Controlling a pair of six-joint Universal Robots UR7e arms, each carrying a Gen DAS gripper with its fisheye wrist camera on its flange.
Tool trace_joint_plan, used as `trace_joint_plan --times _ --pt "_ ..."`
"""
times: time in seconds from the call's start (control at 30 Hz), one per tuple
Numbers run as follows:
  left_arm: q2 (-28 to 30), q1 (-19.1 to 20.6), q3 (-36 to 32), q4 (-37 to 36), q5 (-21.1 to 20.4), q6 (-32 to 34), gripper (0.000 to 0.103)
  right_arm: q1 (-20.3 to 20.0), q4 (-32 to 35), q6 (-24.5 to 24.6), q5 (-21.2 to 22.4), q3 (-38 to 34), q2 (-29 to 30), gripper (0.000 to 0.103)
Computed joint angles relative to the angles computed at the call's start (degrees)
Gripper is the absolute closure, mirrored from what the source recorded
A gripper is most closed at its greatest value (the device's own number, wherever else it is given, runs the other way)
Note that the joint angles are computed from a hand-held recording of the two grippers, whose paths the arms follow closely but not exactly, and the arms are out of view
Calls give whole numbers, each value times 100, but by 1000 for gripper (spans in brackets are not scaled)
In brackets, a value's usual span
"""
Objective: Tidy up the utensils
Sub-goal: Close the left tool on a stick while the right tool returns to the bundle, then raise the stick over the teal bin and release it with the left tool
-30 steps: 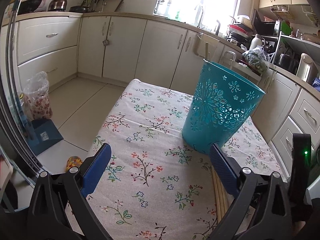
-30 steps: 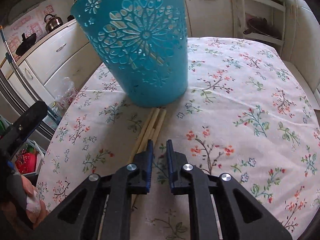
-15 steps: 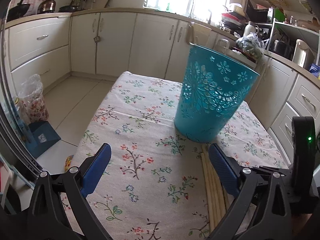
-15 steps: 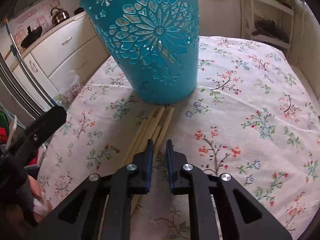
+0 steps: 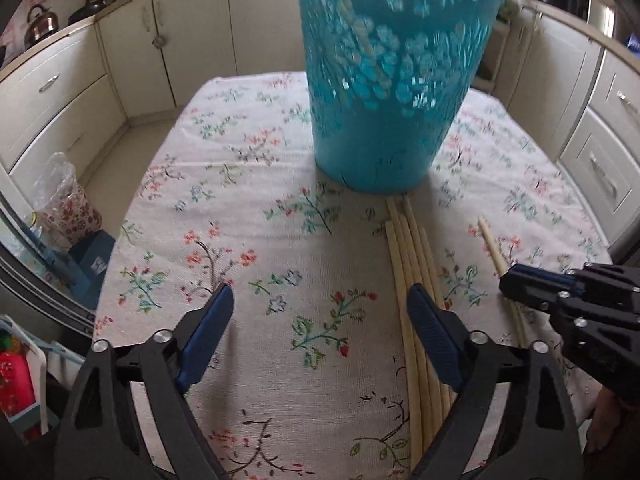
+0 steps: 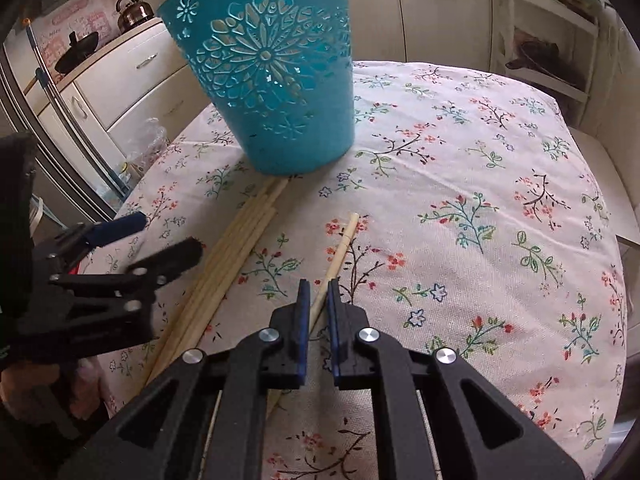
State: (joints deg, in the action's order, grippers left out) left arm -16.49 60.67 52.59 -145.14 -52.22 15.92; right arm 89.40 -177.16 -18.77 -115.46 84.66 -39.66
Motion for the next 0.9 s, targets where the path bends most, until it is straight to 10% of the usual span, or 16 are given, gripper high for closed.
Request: trace_joint_plan --times 0.17,0.63,0.9 --pt "128 -81 -111 46 235 63 23 -32 85 123 180 65 -73 93" --pt "431 -175 -837 1146 81 -261 98 -40 -9 116 221 32 -28 92" --pt "-644 -197 63 1125 -1545 -862 98 -107 50 342 448 69 -87 91"
